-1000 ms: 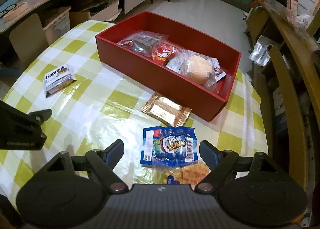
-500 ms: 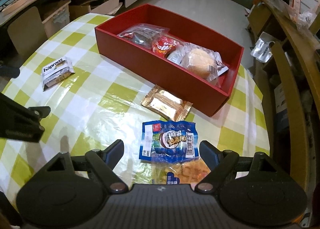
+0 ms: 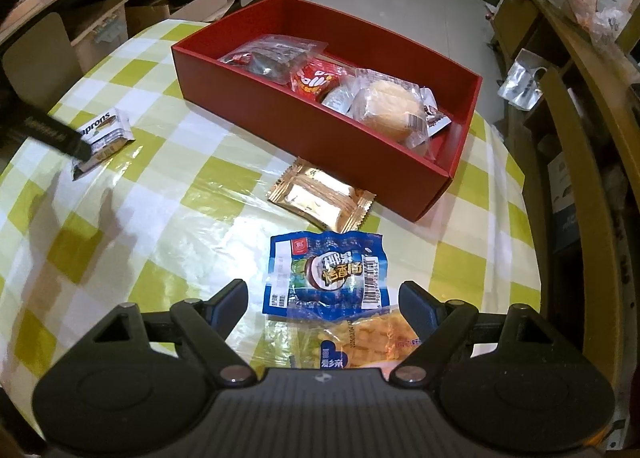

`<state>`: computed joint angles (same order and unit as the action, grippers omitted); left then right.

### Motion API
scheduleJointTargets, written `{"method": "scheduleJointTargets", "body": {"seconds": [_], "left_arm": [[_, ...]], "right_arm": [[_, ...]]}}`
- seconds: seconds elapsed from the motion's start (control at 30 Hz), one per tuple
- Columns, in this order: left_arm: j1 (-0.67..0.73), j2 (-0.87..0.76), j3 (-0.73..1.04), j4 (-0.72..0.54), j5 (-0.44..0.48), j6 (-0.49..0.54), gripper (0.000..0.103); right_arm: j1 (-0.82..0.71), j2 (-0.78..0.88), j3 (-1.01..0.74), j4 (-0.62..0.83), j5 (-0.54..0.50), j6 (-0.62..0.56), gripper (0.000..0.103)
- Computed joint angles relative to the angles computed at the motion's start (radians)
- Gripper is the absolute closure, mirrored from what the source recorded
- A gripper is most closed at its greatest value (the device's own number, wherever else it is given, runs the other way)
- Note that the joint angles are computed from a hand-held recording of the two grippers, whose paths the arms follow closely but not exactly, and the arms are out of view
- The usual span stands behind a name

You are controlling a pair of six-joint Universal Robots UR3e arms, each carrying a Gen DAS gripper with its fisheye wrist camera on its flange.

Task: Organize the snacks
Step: 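Lower the left gripper onto the Kaprons wafer and close it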

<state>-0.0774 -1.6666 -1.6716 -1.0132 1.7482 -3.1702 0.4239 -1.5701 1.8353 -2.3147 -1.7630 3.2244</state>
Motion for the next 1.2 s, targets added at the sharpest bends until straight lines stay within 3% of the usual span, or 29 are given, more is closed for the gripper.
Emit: {"method": "scheduleJointTargets", "body": {"seconds": [0.07,0.13,0.3,0.47,0.73,0.87,1.0,1.07,1.2], "left_arm": [[0.01,-0.046,0.039,0.018,-0.02,0.029,0.008],[0.026,-0.101,0.088,0.006,-0.003,-0.024,0.008],[0.089,-0.216,0.181,-0.04,-0.069,-0.141,0.008],[0.028,-0.301,0.286,-0.107,-0.021,-0.081,0.007],[0.034,-0.139,0.098,-0.137,-0.054,-0.011,0.007],[0.059,-0.044,0.011,-0.19,-0.151,0.047,0.013],[0.062,-0.027,0.005,-0.029,-0.069,0.007,0.01],[0.053,-0.083,0.044,0.058,-0.012,0.02,0.002],[0.09,-0.175,0.077,0.072,-0.052,0.045,0.004]], "right_arm": [[-0.01,-0.009,0.013,-0.002,0.005,-0.002,0.015],[-0.026,-0.014,0.024,0.0,0.012,-0.004,0.015],[-0.046,-0.003,0.026,0.003,0.02,-0.007,0.015],[-0.038,0.02,0.007,0.01,0.017,-0.018,0.015],[-0.029,0.027,-0.01,0.022,0.022,-0.01,0.015],[-0.005,0.033,-0.023,0.019,0.026,-0.009,0.015],[0.013,0.032,-0.017,0.02,0.029,-0.018,0.015],[0.006,0.025,-0.008,0.027,0.037,-0.02,0.015],[-0.021,0.01,0.009,0.02,0.053,-0.019,0.015]]}}
